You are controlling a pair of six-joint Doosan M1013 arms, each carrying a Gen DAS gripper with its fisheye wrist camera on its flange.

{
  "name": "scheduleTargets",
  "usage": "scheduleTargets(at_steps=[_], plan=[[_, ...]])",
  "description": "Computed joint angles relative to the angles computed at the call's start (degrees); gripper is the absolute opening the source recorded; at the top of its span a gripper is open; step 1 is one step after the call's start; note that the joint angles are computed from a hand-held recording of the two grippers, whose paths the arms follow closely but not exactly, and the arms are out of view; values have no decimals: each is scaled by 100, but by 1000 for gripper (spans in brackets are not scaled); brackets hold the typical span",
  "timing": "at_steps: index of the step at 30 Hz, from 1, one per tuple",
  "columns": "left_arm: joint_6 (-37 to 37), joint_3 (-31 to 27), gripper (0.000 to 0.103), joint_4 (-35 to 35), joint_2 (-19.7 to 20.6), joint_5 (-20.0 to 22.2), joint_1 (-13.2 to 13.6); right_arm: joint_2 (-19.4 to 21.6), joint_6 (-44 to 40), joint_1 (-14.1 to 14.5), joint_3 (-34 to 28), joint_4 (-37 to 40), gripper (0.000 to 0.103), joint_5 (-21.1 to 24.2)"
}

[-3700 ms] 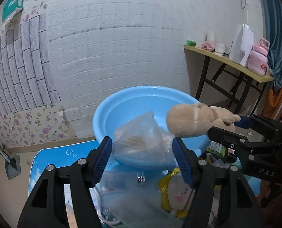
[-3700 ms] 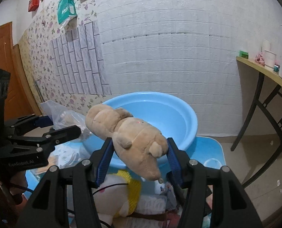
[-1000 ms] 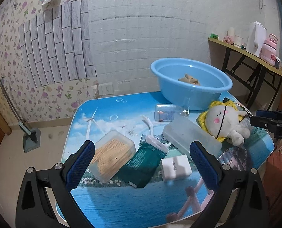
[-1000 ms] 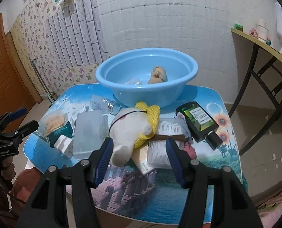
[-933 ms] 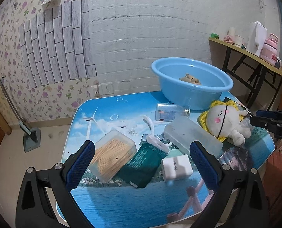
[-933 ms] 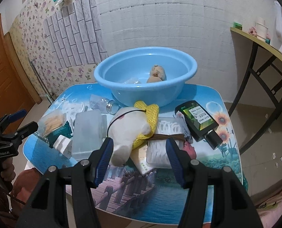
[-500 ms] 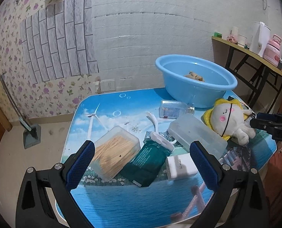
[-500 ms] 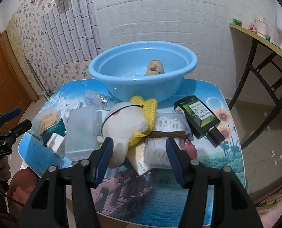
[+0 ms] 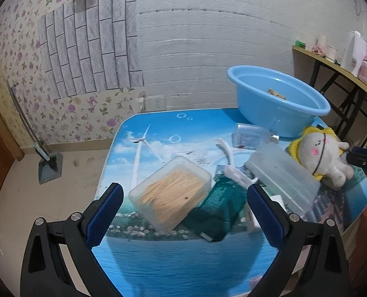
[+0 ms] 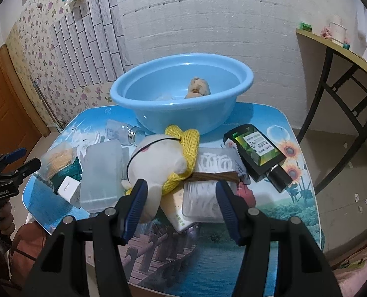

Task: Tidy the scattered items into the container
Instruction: 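Release both items into the basin and move both grippers back over the table, then grasp the clear toothpick box with the left gripper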

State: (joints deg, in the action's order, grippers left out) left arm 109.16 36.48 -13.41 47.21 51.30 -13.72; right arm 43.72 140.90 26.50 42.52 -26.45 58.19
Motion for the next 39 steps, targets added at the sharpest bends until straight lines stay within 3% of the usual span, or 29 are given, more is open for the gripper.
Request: scheduleTargets(at_steps=[10, 20, 31, 35, 39], plan=[[-113, -149, 100, 154, 149, 65, 42, 29, 7, 0, -39, -25, 57, -76], [-210, -685, 100, 135, 490, 454, 97, 138, -70, 8, -235, -14, 57, -16], [-196, -1616, 100, 14, 1027, 1049, 144, 464, -297, -7, -809, 52, 61, 388], [-264, -2152, 100, 101, 1312, 1490, 130, 557, -310, -3, -978, 85, 62, 477], [-173, -2344, 100, 41, 1419, 1755, 127, 710, -482, 5, -1263, 127, 72, 634]])
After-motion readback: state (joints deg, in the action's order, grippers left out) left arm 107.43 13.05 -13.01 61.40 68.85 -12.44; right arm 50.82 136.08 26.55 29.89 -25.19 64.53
